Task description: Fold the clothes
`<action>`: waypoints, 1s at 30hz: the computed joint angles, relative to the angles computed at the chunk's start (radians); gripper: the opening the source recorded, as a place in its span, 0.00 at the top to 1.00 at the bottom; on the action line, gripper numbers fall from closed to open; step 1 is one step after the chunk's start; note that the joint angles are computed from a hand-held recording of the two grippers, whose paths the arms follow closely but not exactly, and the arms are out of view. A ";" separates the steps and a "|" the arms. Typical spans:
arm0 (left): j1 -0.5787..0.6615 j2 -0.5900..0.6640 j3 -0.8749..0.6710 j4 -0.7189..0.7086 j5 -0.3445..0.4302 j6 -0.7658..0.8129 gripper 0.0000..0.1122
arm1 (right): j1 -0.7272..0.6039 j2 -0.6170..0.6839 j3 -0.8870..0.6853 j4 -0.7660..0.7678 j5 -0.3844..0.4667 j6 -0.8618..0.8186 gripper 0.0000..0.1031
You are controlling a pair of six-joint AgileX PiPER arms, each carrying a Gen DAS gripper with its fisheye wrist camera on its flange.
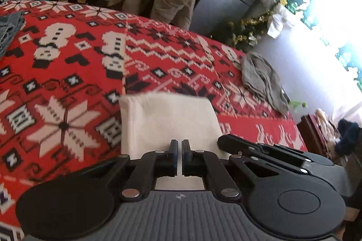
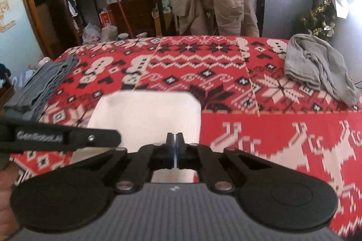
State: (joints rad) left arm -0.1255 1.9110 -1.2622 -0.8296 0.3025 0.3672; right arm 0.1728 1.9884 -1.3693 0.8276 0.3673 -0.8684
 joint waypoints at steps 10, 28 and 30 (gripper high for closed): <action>0.047 0.078 -0.084 -0.011 0.001 -0.002 0.98 | -0.004 0.173 -0.279 -0.206 0.103 0.263 0.91; 0.087 0.131 -0.140 -0.060 -0.051 0.011 0.98 | 0.073 0.212 -0.354 -0.195 0.123 0.232 0.89; 0.097 0.116 -0.128 -0.054 -0.058 -0.009 0.98 | 0.064 0.211 -0.352 -0.216 0.110 0.264 0.89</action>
State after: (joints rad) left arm -0.0285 2.0272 -1.3899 -0.8840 0.2440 0.3586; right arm 0.2373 2.1990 -1.7211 0.6119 0.4777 -0.6044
